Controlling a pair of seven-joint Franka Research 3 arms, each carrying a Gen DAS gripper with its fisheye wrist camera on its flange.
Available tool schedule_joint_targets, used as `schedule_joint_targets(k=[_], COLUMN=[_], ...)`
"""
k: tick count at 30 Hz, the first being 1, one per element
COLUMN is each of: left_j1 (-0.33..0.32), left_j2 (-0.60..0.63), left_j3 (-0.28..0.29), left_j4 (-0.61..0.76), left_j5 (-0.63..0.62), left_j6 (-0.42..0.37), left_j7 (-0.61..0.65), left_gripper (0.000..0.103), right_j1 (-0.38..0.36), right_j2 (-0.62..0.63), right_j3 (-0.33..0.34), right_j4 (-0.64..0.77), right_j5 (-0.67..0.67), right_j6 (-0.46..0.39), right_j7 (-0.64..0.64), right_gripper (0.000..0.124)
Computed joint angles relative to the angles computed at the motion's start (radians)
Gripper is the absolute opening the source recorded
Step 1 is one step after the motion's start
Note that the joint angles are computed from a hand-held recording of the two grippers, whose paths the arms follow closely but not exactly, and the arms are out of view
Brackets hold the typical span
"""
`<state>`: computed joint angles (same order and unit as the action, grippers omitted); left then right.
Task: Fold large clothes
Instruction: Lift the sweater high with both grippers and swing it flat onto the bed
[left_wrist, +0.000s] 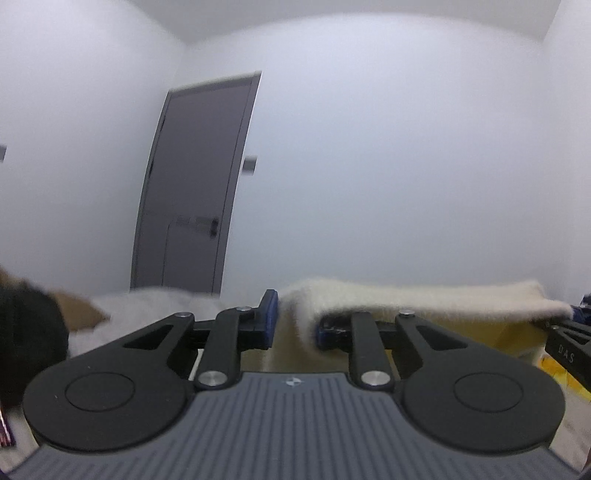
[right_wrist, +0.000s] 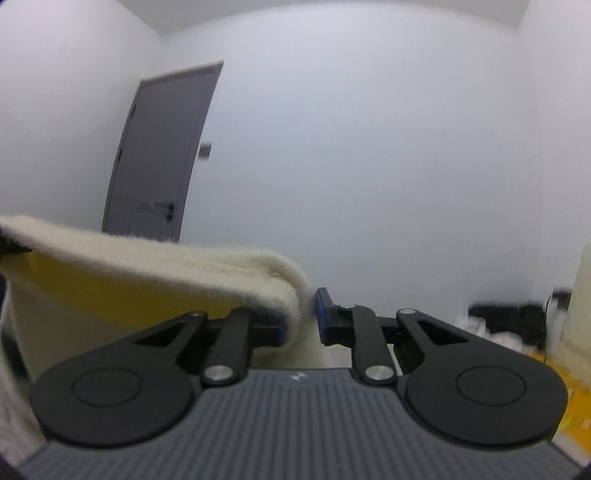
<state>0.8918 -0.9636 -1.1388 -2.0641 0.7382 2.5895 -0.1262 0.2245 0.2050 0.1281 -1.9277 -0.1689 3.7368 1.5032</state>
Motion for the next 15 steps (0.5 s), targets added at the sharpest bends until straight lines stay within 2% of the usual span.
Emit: schedule_joint_targets(k=[2,5,7,9,11,14,15], left_j1=[0.004,0.020,0.035,0.051,0.078,0.138,0.165], left_j2=[0.012,0.037,0.061,0.085,0.103,0.137,0.155], left_j3=[0.035,0.079,0.100,0.112,0.117,0.110,0.100], left_j4=[0.048,0.134,0.207,0.280,0.357,0.491,0.543], left_j5=[0.009,0.017,0.018,0.011,0.004,-0.027,-0.039], left_j6=[-0.004,-0.014,-0.024,-0.032,-0.039,-0.041,-0.041], left_j7=[0.036,0.091,0.138,0.179,0.227,0.303,0.332], left_gripper=[0.024,0.024,0.024,0.024,0.024,0.024,0.024], right_j1=[-0.028,-0.091,-0.150,-0.235,-0.353,-0.569,-0.626], right_j2=[-0.021,-0.043,-0.048,-0.039,-0.015,0.040,0.065], right_j3=[0.010,0.041,0.076,0.140,0.255,0.517,0.605], right_j4=[0.050,0.153,0.243,0.357,0.472,0.633,0.675], right_j5=[-0.065,-0.222,-0.368,-0.556,-0.738,-0.972,-1.011], right_j6=[-0.032,-0.106,-0.159,-0.212,-0.256,-0.321,-0.344], right_j7=[0.057,0.235,0.406,0.614,0.792,0.957,0.961], right_gripper=[0.019,0.019,0.019,0.019,0.019,0.019,0.019])
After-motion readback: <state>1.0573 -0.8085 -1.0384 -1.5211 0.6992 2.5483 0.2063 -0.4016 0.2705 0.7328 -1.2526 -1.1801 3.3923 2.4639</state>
